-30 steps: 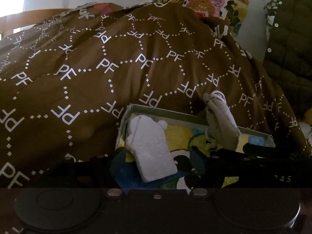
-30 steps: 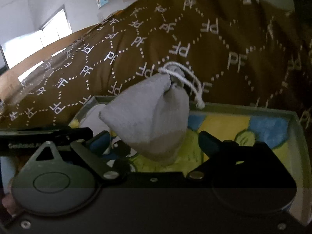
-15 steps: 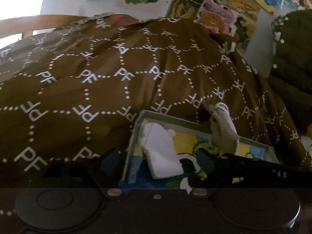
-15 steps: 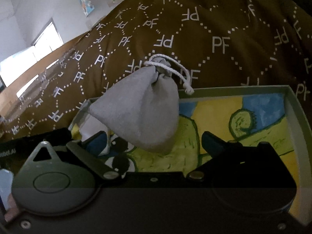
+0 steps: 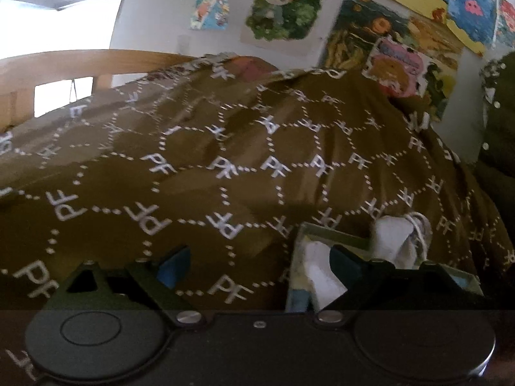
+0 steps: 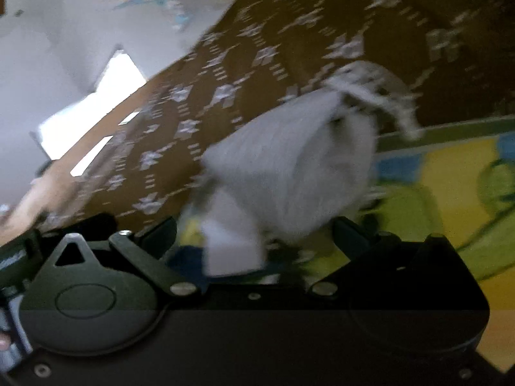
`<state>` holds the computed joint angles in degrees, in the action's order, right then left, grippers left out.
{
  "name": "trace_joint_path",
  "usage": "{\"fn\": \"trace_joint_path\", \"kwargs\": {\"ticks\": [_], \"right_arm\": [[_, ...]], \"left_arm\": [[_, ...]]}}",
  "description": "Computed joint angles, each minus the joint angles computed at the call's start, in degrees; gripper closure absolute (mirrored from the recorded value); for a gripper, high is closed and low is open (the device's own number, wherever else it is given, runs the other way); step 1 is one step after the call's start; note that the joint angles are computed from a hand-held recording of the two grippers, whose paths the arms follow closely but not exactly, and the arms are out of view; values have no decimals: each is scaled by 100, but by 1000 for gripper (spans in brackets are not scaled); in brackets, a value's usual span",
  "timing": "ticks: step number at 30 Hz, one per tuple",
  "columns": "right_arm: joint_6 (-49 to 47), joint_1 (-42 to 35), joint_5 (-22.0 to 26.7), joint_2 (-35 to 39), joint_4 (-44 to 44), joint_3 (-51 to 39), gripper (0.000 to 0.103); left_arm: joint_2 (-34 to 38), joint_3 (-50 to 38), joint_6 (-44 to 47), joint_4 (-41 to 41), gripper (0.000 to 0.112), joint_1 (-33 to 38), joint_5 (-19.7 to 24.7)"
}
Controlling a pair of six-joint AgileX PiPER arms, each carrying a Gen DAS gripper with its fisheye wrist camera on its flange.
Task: Organize soft objects
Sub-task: 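Open both tools to release the sock and pouch, then lift away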
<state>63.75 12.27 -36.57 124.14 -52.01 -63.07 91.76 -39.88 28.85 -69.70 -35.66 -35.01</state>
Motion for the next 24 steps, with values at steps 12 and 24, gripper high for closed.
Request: {"fn": "trace_joint_path", "kwargs": {"ticks": [12, 24], "right_arm": [[1103, 119, -2251, 701, -1683, -627, 1], [797, 618, -2665, 883, -739, -549, 1]], "left_arm": [[-672, 663, -261, -151, 18, 95, -240], [-1654, 1428, -27, -619, 18, 286, -306]]}}
